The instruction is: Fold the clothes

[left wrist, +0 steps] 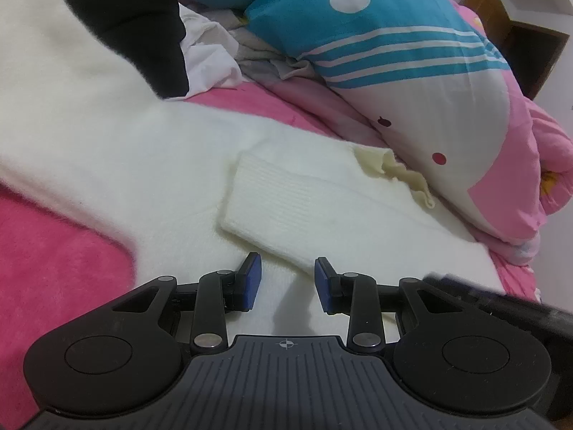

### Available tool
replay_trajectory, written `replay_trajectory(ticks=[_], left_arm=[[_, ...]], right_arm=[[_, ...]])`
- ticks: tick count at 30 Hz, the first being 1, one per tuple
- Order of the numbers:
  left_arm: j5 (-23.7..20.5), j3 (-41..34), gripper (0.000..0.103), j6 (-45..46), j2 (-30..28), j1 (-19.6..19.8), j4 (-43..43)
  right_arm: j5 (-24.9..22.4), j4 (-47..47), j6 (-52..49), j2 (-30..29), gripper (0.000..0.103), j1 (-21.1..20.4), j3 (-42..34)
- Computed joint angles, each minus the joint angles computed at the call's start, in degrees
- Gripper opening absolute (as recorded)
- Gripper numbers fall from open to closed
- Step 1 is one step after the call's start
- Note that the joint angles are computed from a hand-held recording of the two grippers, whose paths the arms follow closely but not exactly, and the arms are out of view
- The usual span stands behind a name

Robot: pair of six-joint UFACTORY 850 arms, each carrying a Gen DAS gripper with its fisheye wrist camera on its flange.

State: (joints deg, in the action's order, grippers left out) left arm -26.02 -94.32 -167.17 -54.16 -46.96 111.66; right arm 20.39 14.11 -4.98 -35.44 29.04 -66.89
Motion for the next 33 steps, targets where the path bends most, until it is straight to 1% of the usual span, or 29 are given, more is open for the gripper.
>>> replay_trajectory(ticks=[1,3,5,7,8,9,11,13,14,15,16,20,22,23,25,27,28,30,31,33], left_arm=[[-0.2,-0.2,0.033,0.7,-0.1,-0.1,-0.6],[-0.6,-0.2,0.033,1.5,-0.2,-0.2,-1.1],[-0.9,-0.2,0.033,1.7,-0.2,-0.3,-1.3],[-1.2,-0.2,0.033,1.5,-0.1,-0.4,-1.7],[-1.3,-0.3,0.033,1.6,-0.2,-0.4,-1.9],[-1.3,-0.4,0.033,1.7,-0.3,-0.4,-2.2],[-1.5,-0.6,0.033,1.9,-0.4,-0.4,-2.4],[-1.5,-0.5,0.033,1.6,-0.4,-0.4,-2.1],[-1.5,-0.4,0.033,1.3,-0.3,-0.4,-1.9],[-1.6,-0.2,0.033,0.8,-0.3,-0.4,-1.4],[-1.5,-0.2,0.033,0.7,-0.2,-0.4,-1.4],[-1.7,-0.4,0.033,0.9,-0.3,-0.4,-2.1],[-1.8,-0.4,0.033,1.2,-0.4,-0.5,-2.1],[-1.7,-0.3,0.033,0.8,-0.3,-0.4,-1.8],[-1.6,0.0,0.033,-0.3,-0.2,-0.3,-0.9],[-1.6,0.1,0.033,-0.6,-0.1,-0.3,-0.6],[-1.6,0.1,0.033,-0.7,-0.1,-0.3,-0.6],[-1.5,0.1,0.033,-0.9,-0.1,-0.3,-0.6],[-1.5,0.1,0.033,-1.0,-0.1,-0.3,-0.6],[-1.4,0.1,0.033,-1.2,-0.1,-0.2,-0.7]], right_arm=[[-0.2,-0.6,0.9,-0.6,0.026,-0.1,-0.3],[-3.4,-5.2,6.5,-3.9,0.026,-0.6,-3.3],[-2.0,-8.1,9.1,-4.3,0.026,-0.8,-3.5],[-1.8,-11.2,13.1,-3.6,0.026,-1.0,-3.7],[-1.7,-11.3,13.7,-3.2,0.026,-0.9,-3.9],[-1.2,-9.6,11.9,-3.4,0.026,-0.9,-4.4],[-1.5,-4.6,7.1,-5.6,0.026,-0.7,-7.3],[-5.2,-0.9,3.6,-9.5,0.026,-1.0,-12.0],[-5.0,-0.7,3.2,-10.5,0.027,-1.1,-12.9],[-5.9,1.1,1.3,-10.4,0.027,-1.0,-13.5],[-7.0,2.1,1.0,-9.9,0.027,-1.0,-13.8],[-4.4,1.4,2.3,-9.6,0.027,-0.8,-14.5],[-6.7,1.3,2.8,-11.9,0.027,-1.1,-17.7],[-8.4,3.3,0.6,-13.9,0.027,-1.2,-19.9],[-7.4,5.7,-2.8,-14.7,0.028,-1.0,-20.5],[-7.9,9.8,-6.3,-13.7,0.028,-0.8,-20.0],[-7.6,9.2,-5.3,-12.8,0.028,-0.8,-19.0],[-4.3,7.4,-2.8,-10.3,0.028,-0.7,-15.5],[-2.5,8.8,-3.5,-8.9,0.028,-0.6,-13.6],[-0.4,16.9,-9.8,-8.3,0.029,-0.7,-12.2]])
